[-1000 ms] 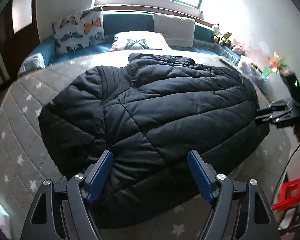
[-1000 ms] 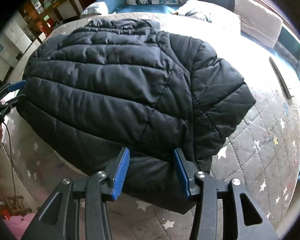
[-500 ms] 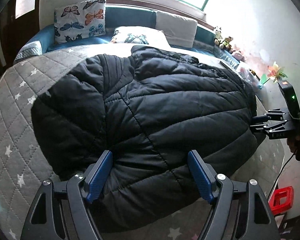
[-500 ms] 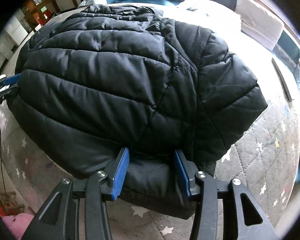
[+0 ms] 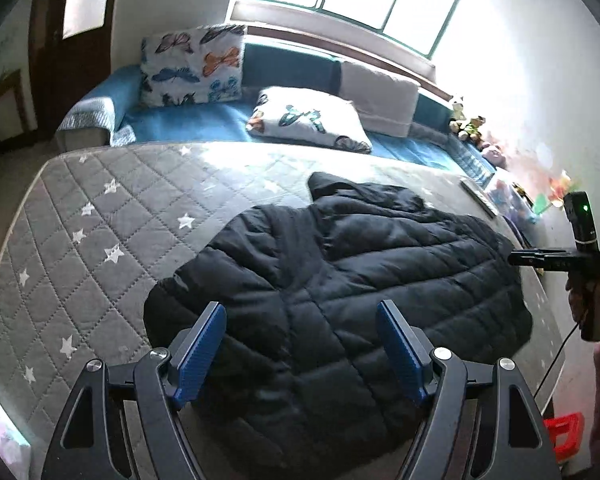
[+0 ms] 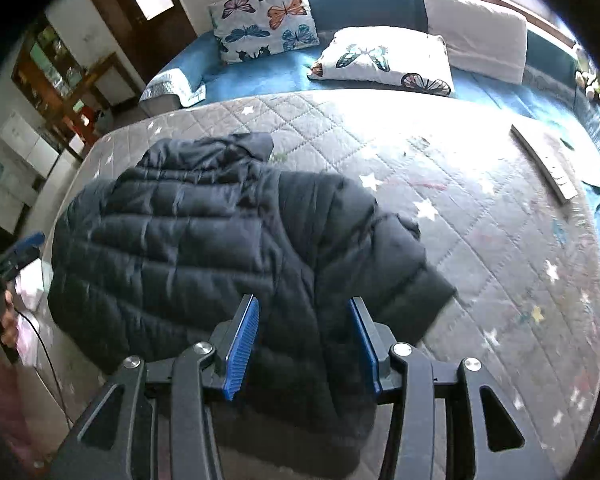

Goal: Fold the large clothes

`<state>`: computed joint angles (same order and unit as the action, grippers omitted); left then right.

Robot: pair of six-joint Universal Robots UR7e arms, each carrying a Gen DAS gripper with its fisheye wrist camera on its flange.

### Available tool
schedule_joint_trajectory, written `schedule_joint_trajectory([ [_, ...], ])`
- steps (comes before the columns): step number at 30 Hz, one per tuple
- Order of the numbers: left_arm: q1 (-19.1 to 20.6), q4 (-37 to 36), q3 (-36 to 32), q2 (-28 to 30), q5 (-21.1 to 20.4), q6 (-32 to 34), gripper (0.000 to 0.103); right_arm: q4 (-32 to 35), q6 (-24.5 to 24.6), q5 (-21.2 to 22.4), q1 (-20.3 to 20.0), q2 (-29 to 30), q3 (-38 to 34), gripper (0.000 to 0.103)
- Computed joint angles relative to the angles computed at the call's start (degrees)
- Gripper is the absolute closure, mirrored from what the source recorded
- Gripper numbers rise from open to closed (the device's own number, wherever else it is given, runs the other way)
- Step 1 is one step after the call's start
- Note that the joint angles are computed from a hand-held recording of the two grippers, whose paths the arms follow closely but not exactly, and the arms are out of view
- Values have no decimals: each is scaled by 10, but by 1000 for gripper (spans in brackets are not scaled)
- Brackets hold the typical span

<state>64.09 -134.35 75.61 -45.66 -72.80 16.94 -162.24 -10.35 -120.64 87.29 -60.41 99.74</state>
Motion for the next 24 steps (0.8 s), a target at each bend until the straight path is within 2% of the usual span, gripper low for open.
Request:
schedule_joint_trajectory([
  [3,10,23,-28,26,8,-10,25,5,19,0,-11,26,-20,53],
  [7,20,27,-34,44,12,-7,25,27,30,12,-32,45,-37,53],
  [12,26,39,-53,51,-4,-18,25,56,39,-12,-16,36,-47,53],
  [15,26,42,-60,46,-9,-24,25,30,11,-37,4,41,-58,53],
  [19,21,27,-63,35,-5,-30,23,-1,-19,-2,18,55,-75,53],
  [22,21,36,-72,36,7,-40,23,13,-23,10,18,87,-110,53],
  [24,25,48,-79,38,16,-50,23,40,-13,1,10,113,-138,53],
])
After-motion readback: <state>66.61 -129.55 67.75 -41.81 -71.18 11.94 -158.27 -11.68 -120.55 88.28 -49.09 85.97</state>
